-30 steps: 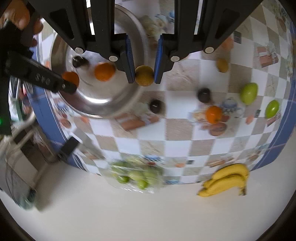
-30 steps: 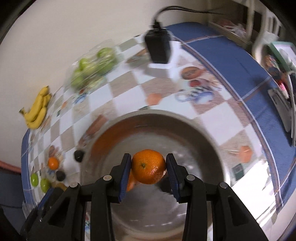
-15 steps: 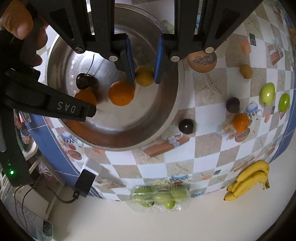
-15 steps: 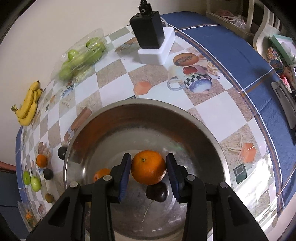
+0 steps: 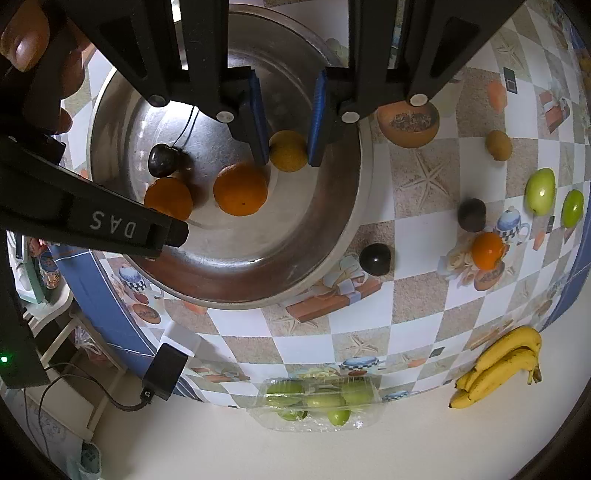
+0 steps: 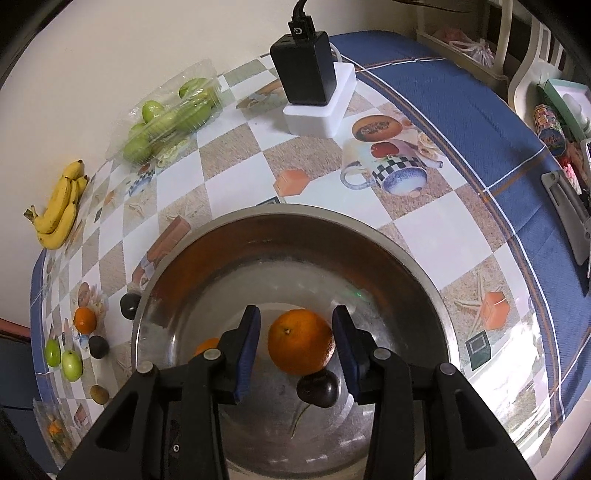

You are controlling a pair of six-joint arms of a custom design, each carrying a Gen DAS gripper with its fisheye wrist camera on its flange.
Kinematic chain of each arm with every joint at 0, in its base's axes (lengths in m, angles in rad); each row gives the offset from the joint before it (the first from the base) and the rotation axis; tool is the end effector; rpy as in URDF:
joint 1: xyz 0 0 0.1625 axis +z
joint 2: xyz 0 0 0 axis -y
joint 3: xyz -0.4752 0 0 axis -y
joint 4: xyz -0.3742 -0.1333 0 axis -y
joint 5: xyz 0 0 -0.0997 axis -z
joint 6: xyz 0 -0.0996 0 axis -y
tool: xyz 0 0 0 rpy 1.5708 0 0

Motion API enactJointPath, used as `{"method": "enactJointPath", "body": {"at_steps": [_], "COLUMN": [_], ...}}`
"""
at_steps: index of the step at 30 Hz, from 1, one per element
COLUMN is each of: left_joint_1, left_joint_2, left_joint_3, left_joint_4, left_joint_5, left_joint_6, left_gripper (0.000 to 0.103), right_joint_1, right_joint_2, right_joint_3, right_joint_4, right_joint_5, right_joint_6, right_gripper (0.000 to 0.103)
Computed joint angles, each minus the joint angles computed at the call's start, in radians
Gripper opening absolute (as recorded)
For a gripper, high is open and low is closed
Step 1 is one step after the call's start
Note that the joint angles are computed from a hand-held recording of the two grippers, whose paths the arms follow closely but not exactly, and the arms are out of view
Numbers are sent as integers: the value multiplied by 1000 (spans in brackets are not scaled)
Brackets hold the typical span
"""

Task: Organize fruits
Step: 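Open the left tool releasing the yellow-brown fruit while the right tool releases the orange into the bowl, then move both tools back from the bowl toward a dark fruit and a yellow-brown fruit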

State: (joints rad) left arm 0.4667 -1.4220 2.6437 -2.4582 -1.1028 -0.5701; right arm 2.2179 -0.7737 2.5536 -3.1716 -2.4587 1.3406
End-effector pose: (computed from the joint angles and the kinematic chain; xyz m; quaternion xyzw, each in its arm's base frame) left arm -0.1551 -0.2777 0.1641 0.2903 0.9150 -0.0614 0.2733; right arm 0.2552 -0.2448 0.0489 -0.2695 -0.8590 0.3145 0.3010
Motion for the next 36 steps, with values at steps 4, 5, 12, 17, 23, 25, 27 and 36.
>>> {"method": "enactJointPath", "body": {"at_steps": [4, 5, 12, 17, 23, 25, 27, 36], "left_joint_1": [4, 3, 24, 50, 102, 115, 130, 185], "left_joint_2": [-5, -8, -56, -93, -145, -163, -175, -210], "left_joint_3": [-4, -5, -25, -45, -79, -85, -90, -102], "left_joint_4": [0, 2, 28, 86, 192, 214, 228, 246], "left_joint_5": [-4, -3, 24, 117, 271, 301, 324, 376], "left_joint_6": [1, 1, -18, -64, -133, -144, -153, -173], "left_gripper": [29, 30, 31, 31, 51, 59, 68, 101], "right_joint_1": [12, 15, 35, 36, 54, 64, 72, 81], "right_joint_2": [-11, -13, -30, -27, -19, -19, -17, 17], "right_joint_3": [-8, -10, -19, -31, -64, -80, -92, -122], "right_joint_4": [25, 30, 68, 86, 131, 159, 177, 155], "right_joint_5": [-9, -10, -12, 4, 2, -5, -10, -16], "right_joint_6": [7, 7, 17, 0, -22, -23, -29, -86], "right_gripper": [42, 42, 42, 42, 56, 58, 60, 81]}}
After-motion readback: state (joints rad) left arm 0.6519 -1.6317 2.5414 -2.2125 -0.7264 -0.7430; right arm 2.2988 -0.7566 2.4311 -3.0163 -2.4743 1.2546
